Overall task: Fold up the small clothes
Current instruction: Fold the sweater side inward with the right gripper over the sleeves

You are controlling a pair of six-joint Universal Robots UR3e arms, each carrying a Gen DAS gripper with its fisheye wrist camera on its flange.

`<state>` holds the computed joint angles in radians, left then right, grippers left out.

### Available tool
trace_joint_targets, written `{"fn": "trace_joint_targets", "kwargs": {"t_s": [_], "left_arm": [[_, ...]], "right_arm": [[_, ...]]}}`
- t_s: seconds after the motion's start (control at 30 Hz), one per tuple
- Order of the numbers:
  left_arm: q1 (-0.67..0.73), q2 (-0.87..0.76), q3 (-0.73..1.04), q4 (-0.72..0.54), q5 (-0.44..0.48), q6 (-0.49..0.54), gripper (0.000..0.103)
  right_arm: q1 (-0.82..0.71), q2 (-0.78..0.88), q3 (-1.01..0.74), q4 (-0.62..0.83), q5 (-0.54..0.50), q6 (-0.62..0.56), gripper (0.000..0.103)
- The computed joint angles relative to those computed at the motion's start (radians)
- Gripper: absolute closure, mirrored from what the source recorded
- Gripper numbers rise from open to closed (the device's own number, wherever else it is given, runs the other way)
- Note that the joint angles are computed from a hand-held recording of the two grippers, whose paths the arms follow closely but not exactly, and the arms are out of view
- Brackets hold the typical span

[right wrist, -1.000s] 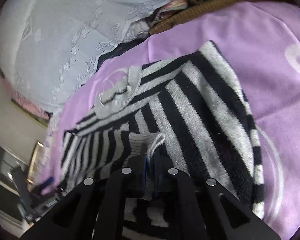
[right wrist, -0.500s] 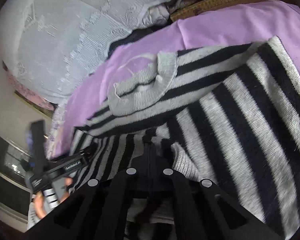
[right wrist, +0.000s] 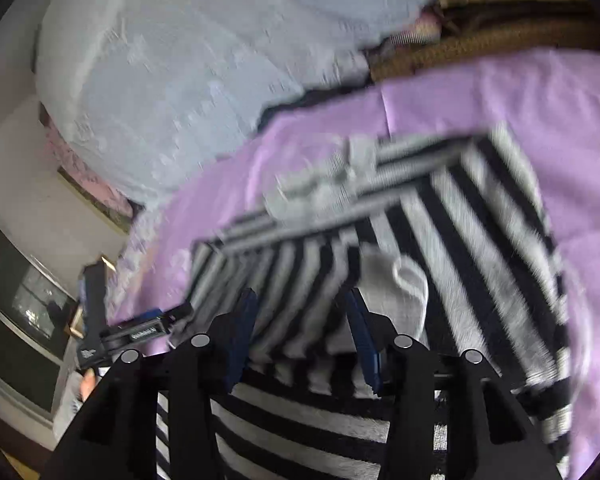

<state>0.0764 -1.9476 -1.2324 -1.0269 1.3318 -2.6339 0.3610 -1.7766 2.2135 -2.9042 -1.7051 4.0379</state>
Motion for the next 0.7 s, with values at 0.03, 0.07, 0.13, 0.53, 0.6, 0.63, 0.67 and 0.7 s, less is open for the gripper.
{"fn": "trace_joint_targets", "kwargs": {"t_s": [0.03, 0.07, 0.13, 0.53, 0.6, 0.63, 0.67, 0.7], "left_arm": [[-0.013, 0.025, -0.07, 0.078, 0.026, 0.005, 0.004], [-0.03, 0.043, -0.106, 0.127, 0.058, 0.004, 0.004], [-0.028, 0.089, -0.154, 0.147, 0.079, -0.001, 0.004], [-0.072, 0.218, -0.378, 0.278, 0.094, 0.062, 0.004], [-0.021, 0.243, -0.318, 0.176, 0.018, 0.052, 0.004], [0.004, 0.256, -0.295, 0.15, -0.032, 0.042, 0.004], [0.017, 0.249, -0.251, 0.115, -0.064, 0.031, 0.004], [0.014, 0.212, -0.165, 0.06, -0.09, 0.011, 0.004]], "right_arm": [[-0.03, 0.022, 0.044, -0.037, 0.053, 0.006, 0.066], [-0.018, 0.04, 0.082, -0.116, 0.028, 0.009, 0.068], [-0.015, -0.006, 0.07, -0.046, 0.027, 0.024, 0.068], [0.226, 0.33, -0.393, 0.262, -0.194, -0.126, 0.038], [0.213, 0.263, -0.341, 0.22, -0.169, -0.116, 0.038], [0.203, 0.235, -0.318, 0.195, -0.166, -0.118, 0.038], [0.188, 0.215, -0.311, 0.188, -0.175, -0.117, 0.038], [0.175, 0.195, -0.301, 0.186, -0.185, -0.113, 0.038]]}}
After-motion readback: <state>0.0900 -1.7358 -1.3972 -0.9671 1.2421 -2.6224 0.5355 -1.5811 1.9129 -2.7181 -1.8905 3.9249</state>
